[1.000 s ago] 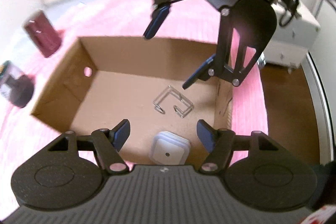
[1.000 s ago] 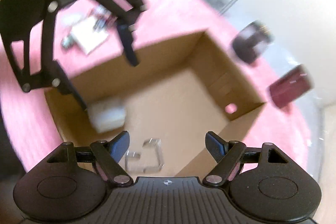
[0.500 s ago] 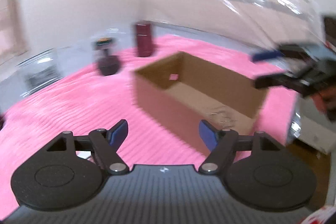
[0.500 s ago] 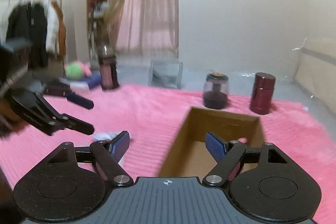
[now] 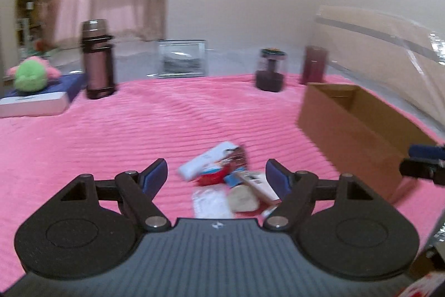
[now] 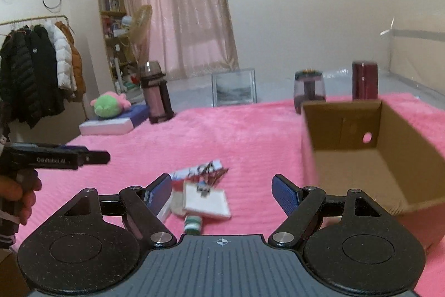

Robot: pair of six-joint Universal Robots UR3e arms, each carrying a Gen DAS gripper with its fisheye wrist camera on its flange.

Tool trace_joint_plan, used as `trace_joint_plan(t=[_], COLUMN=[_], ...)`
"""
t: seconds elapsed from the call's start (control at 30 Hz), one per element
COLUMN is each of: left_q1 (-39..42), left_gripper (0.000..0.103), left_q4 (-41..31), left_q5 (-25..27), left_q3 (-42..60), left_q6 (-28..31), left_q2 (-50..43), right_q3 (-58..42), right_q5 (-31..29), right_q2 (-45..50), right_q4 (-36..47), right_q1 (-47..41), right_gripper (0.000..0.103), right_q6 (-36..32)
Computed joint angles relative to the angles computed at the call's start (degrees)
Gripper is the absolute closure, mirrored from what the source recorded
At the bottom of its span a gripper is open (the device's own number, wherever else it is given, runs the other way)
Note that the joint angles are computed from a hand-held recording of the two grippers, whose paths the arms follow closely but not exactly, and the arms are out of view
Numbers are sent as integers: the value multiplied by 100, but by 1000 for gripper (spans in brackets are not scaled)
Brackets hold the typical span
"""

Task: Organize rigid objects
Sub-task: 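Lift both open tools out of the box back toward the items, then grasp the green-and-white striped roll with the right tool while the left tool grasps the clear floss box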

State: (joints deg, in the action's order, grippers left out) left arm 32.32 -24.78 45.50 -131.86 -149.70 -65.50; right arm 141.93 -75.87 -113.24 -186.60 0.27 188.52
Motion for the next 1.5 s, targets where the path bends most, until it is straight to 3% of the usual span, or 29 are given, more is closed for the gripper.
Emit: trace_joint_plan(t=[0.23, 0.43, 0.63, 0.9, 1.5], left_q1=[39, -281, -691, -1021, -1385], left_gripper=[29, 29, 29, 30, 30], left_q4=[748, 1849, 2815, 3341, 3633], left_q5=[270, 647, 1026, 1278, 1509], left_q3=[-650, -939, -863, -486, 113], left_q6=[-356, -561, -816, -931, -1114], left_q2=[-258, -1002, -1963, -2956, -3961], right_q3=[-289, -503, -958, -1757, -2805], right_q5=[-1225, -1548, -1600, -1416, -1171], right_q2=[1634, 2558, 3436, 4382, 5443], right_q4=[-1024, -1511, -1755, -1681, -1315], right_q1=[1208, 1477, 1569, 1642, 1629], right_gripper=[27, 27, 34, 46, 64], right_q6=[440, 599, 631, 628, 593])
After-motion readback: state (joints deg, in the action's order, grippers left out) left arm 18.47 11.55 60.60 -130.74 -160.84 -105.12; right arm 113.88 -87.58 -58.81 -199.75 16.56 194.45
